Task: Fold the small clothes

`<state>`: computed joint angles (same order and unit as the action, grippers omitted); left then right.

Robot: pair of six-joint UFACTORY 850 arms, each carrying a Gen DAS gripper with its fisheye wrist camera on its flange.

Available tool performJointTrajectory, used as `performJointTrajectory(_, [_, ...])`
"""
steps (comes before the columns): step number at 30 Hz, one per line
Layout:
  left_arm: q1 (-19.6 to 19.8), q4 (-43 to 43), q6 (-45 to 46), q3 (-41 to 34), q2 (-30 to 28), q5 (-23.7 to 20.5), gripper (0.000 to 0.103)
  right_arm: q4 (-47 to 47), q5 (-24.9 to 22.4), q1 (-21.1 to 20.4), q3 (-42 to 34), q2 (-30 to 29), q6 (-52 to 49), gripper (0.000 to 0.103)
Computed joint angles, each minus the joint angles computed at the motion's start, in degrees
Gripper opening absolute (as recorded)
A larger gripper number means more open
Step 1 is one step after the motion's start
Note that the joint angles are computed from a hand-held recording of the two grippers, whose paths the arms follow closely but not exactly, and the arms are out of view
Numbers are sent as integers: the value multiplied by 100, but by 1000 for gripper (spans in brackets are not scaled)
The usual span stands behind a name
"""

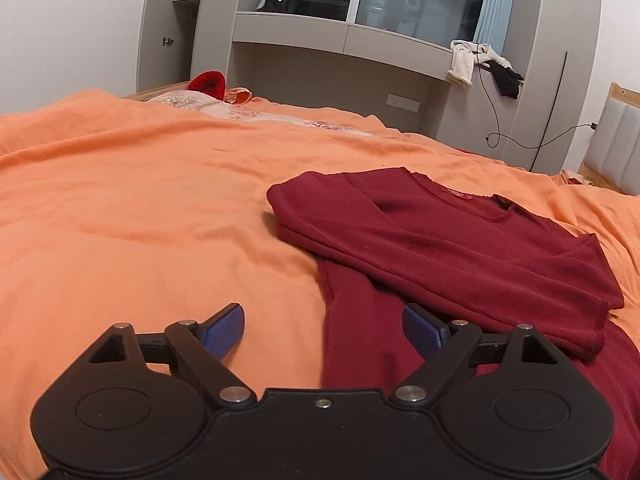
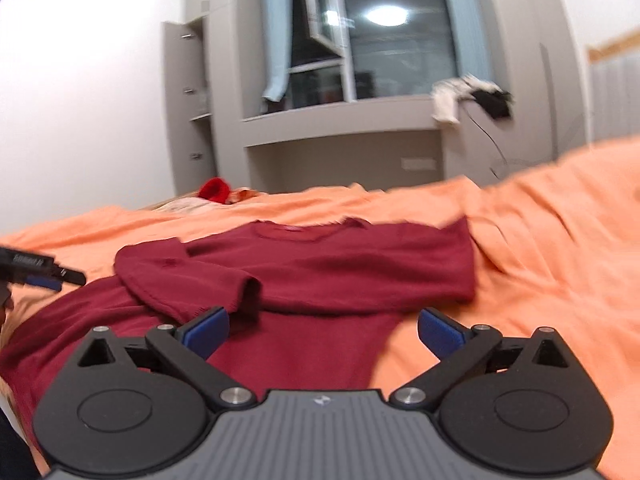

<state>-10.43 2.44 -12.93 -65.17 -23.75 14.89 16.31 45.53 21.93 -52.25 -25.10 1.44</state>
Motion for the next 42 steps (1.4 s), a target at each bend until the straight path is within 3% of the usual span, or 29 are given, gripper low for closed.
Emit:
performJointTrajectory(3, [-1, -452, 352, 53, 29, -33, 101, 82, -18, -35, 174, 71, 317, 103])
performJointTrajectory(8, [28, -401, 221, 262, 156, 14, 101, 318, 85, 74, 387, 129, 231, 103])
performJointTrajectory(17, [-91, -1047, 1045, 583, 337, 134, 101, 629, 89, 342, 457, 114, -377, 99])
performJointTrajectory(20, [-95, -1143, 1102, 589, 343, 126, 101, 840, 33, 418, 420, 85, -663, 73])
performJointTrajectory(23, [-97, -1192, 1138, 594, 350, 119, 101, 744, -98, 412, 406, 67, -544, 62])
performJointTrajectory(26, [-95, -1197, 1149, 597, 351, 120, 101, 639, -139, 414, 419, 57, -458, 34])
performJointTrajectory(29, [-92, -1196, 1145, 605, 355, 124, 101, 724, -43, 443, 462, 95, -623, 14])
performJointTrajectory(32, [-97, -1217, 1146, 605, 361, 124, 101, 661, 3, 384, 553, 202, -488, 10])
performJointTrajectory(37, [-98, -1231, 1112, 713, 418, 211, 101, 1182, 464, 427, 791, 416, -690, 9])
performJointTrajectory(42, [-140, -1553, 1522, 742, 425, 236, 101, 1274, 299, 293, 801, 439, -471, 9])
